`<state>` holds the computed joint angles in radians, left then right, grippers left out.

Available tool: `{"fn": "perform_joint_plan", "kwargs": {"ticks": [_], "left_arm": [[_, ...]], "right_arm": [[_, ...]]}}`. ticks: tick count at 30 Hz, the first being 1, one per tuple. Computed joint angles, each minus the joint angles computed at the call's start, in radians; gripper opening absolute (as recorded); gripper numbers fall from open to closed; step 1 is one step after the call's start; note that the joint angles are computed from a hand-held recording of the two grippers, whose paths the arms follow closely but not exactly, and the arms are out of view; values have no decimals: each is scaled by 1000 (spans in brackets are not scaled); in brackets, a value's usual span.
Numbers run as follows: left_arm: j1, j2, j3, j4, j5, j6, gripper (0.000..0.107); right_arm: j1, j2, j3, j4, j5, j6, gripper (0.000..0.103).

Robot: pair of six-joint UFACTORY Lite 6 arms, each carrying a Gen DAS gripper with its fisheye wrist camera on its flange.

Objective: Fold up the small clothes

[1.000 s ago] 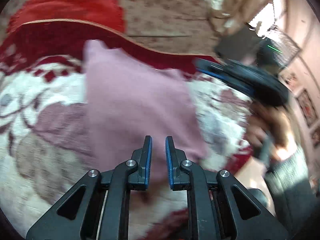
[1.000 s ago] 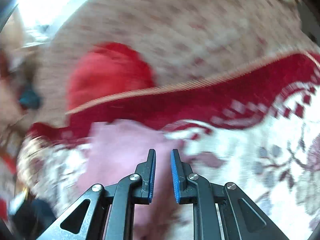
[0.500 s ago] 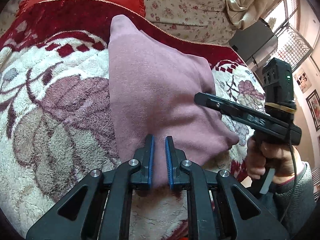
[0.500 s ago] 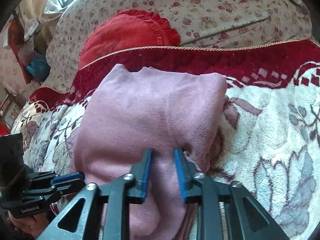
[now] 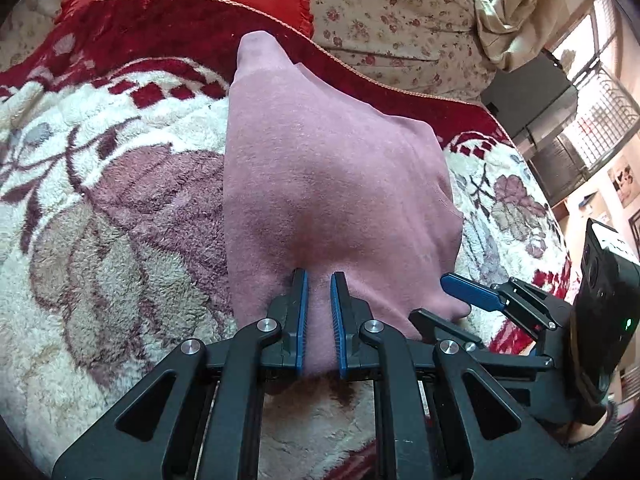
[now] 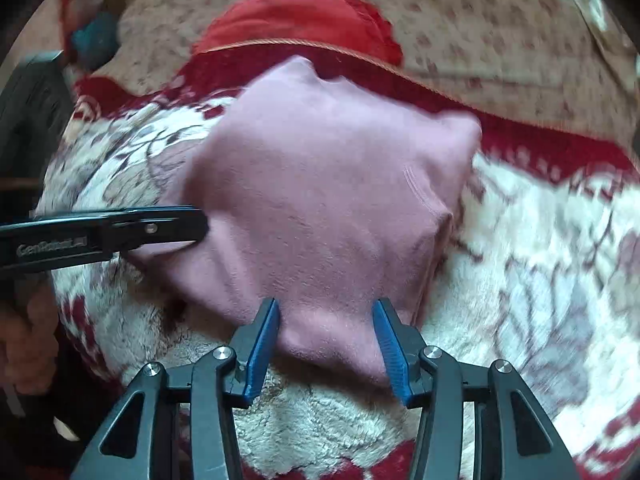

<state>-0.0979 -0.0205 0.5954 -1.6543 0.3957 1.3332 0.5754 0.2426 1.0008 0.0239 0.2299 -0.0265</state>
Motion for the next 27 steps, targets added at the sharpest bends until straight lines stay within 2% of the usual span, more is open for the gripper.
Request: {"fn": "perform_joint_plan", "kwargs": {"ticks": [2,3,5,7,9,11,12,16,17,19,21,27], "left_arm": [[36,-9,30,144,42,-161,11],[61,-15,61,221,70,-245,11],[92,1,146,282,86,-293,11],[91,83,282,356,64,-337,11],[85,224,477,467,37,-452,11],[83,387,686,599,70,-579,11],[70,481,790,646,42,-613,11],[58,781,1128,996,63,-914,11],[58,832,1153,1016,51,-925,11],[62,828,1105,936,5,-842,11],[56,811,1075,925,-30,-826,11],[72,811,1073,896,-8,-794,11]], "right_arm": [[-40,-9,27,177,45,-155,45],[-62,-26,35,208,44,-175,45],[-107,-80,36,275,-42,-230,45],[-135,-38,117,240,-70,-179,45],[-149,107,312,89,-35,-17,45],[-150,255,502,-12,-5,91,45],[-144,336,607,-36,14,118,45],[-165,620,956,46,149,23,45],[-168,693,1038,61,205,23,45],[-185,795,1139,109,273,3,45],[-200,799,1142,166,259,-37,48],[-216,777,1104,232,240,-88,51]]}}
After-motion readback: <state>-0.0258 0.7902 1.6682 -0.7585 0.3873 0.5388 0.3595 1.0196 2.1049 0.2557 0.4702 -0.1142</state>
